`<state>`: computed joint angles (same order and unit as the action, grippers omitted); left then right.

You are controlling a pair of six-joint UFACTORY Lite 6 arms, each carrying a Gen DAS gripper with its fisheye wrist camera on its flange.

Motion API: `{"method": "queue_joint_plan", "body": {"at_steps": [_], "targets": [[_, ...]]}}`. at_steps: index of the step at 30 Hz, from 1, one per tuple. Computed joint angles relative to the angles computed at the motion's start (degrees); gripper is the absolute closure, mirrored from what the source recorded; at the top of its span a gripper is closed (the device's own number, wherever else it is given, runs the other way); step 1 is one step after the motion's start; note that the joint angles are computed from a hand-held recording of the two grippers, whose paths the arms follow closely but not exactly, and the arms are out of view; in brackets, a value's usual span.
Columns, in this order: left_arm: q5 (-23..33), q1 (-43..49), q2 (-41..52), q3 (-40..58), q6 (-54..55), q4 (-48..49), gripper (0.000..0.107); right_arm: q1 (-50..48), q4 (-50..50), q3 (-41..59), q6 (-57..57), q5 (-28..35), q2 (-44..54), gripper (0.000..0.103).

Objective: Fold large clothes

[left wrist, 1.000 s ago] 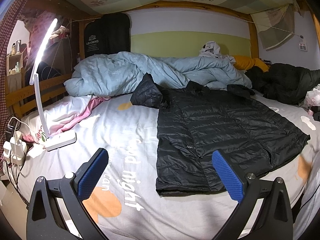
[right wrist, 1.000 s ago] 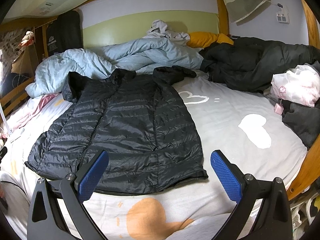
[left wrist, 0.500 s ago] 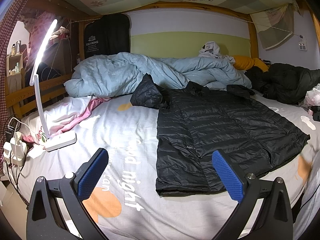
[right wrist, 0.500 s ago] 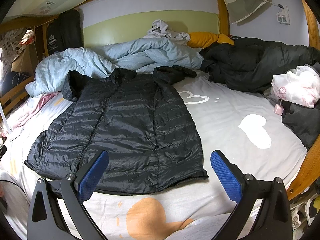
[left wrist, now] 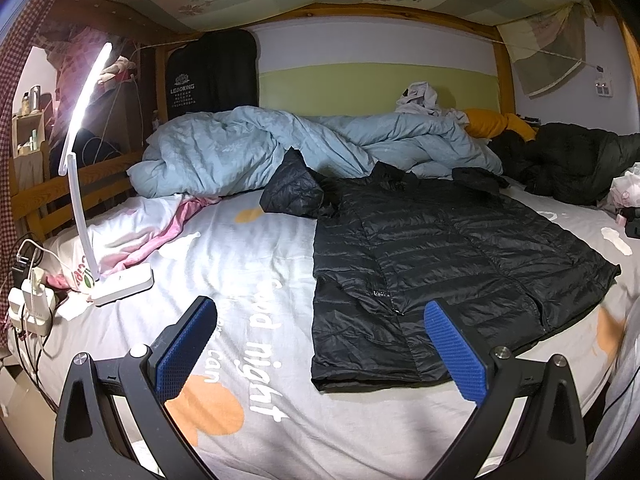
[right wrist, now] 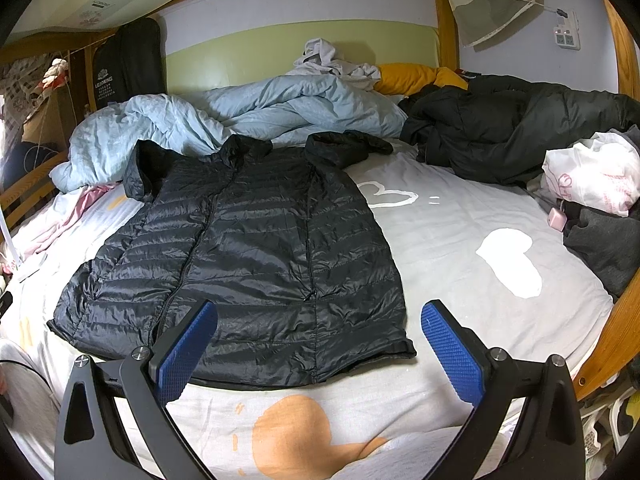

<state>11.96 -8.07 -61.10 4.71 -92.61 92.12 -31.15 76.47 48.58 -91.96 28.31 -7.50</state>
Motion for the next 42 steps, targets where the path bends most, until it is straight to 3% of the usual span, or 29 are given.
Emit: {"method": "queue_joint_plan", "body": {"at_steps": [13, 26, 33, 39, 42], "targets": [[-0.05, 0.49, 1.93, 0.39, -5.08, 5.27, 0.004, -0.06, 0.14, -0.16, -0.23, 0.13, -0.23, 0.000], [-5.88, 5.50, 2.62, 0.02, -17.89, 20.27, 0.004, 0.28, -0.12, -0.20, 0.08, -0.29, -0.26, 0.000], [9.64, -9.35, 11.38, 1.23, -15.28, 13.98, 0.004, -0.23, 0.14, -0.36, -0.91, -0.13, 0.05, 0.000], [11.03, -13.46, 25.60, 5.77, -26.93, 25.37, 0.005, 0.54, -2.15, 0.14, 0.58, -1.64, 0.96, 0.000], [8.37, -13.77, 29.00, 7.74, -30.72, 31.49, 0.014, 7.85, -13.99, 0.27, 11.53, -11.76, 0.76, 0.000]]}}
